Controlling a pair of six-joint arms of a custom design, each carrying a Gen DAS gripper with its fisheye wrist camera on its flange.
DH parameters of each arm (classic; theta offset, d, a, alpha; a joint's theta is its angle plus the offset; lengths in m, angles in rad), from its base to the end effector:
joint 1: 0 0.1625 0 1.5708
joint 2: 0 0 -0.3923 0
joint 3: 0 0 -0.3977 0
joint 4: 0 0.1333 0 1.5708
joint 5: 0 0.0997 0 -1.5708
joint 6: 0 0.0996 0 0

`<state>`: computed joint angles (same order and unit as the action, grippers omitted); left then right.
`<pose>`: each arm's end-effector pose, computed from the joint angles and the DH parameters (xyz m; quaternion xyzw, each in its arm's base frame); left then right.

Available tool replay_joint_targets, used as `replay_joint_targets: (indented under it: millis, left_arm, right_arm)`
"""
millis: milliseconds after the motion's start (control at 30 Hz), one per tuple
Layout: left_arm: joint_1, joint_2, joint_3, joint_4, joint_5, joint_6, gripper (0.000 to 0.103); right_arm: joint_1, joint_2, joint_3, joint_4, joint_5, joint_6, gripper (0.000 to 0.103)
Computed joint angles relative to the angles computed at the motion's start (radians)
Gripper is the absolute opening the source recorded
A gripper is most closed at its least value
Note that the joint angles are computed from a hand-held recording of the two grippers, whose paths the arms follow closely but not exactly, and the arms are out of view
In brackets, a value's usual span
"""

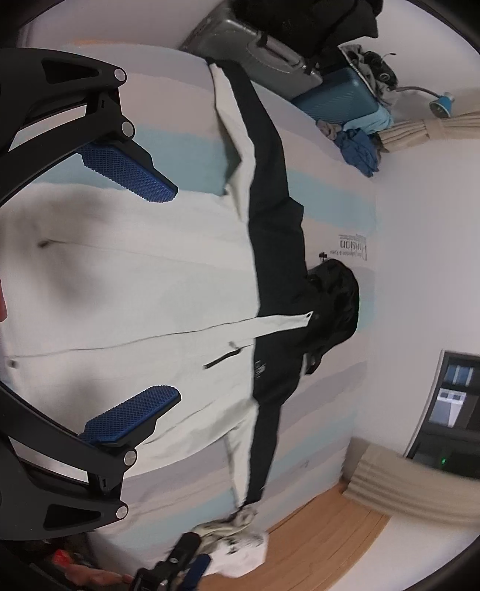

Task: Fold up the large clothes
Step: 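Reach the right tool to the black sleeve cuff and close on it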

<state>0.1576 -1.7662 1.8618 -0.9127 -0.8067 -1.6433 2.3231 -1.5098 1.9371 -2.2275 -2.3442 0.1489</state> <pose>-0.3072 -0.2536 0.3887 0.0372 0.8728 -0.3318 0.3559 0.3876 -0.3209 0.3425 0.2322 -0.8913 0.2586 0.2911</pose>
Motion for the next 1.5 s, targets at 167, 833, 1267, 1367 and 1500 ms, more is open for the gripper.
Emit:
replay_joint_targets:
  millis: [167, 833, 1267, 1367, 1500]
  left_arm:
    - [0.192, 0.075, -0.001, -0.213, 0.112, 0.190, 0.097]
    - [0.764, 0.451, -0.050, -1.071, 0.210, 0.968, 0.097]
    - [0.910, 0.612, -0.109, -1.191, 0.212, 1.051, 0.097]
    - [0.931, 0.633, -0.127, -1.178, 0.210, 1.034, 0.097]
    - [0.937, 0.652, -0.138, -1.167, 0.221, 1.026, 0.097]
  right_arm:
    - [-0.146, 0.086, -0.087, -0.099, 0.066, -0.190, 0.096]
    - [-0.748, 0.349, -0.555, -0.146, 0.166, -0.476, 0.096]
    - [-0.989, 0.491, -0.909, -0.003, 0.197, -0.408, 0.088]
    - [-1.002, 0.534, -0.966, 0.017, 0.181, -0.403, 0.088]
    - [-1.024, 0.570, -1.013, 0.034, 0.195, -0.353, 0.088]
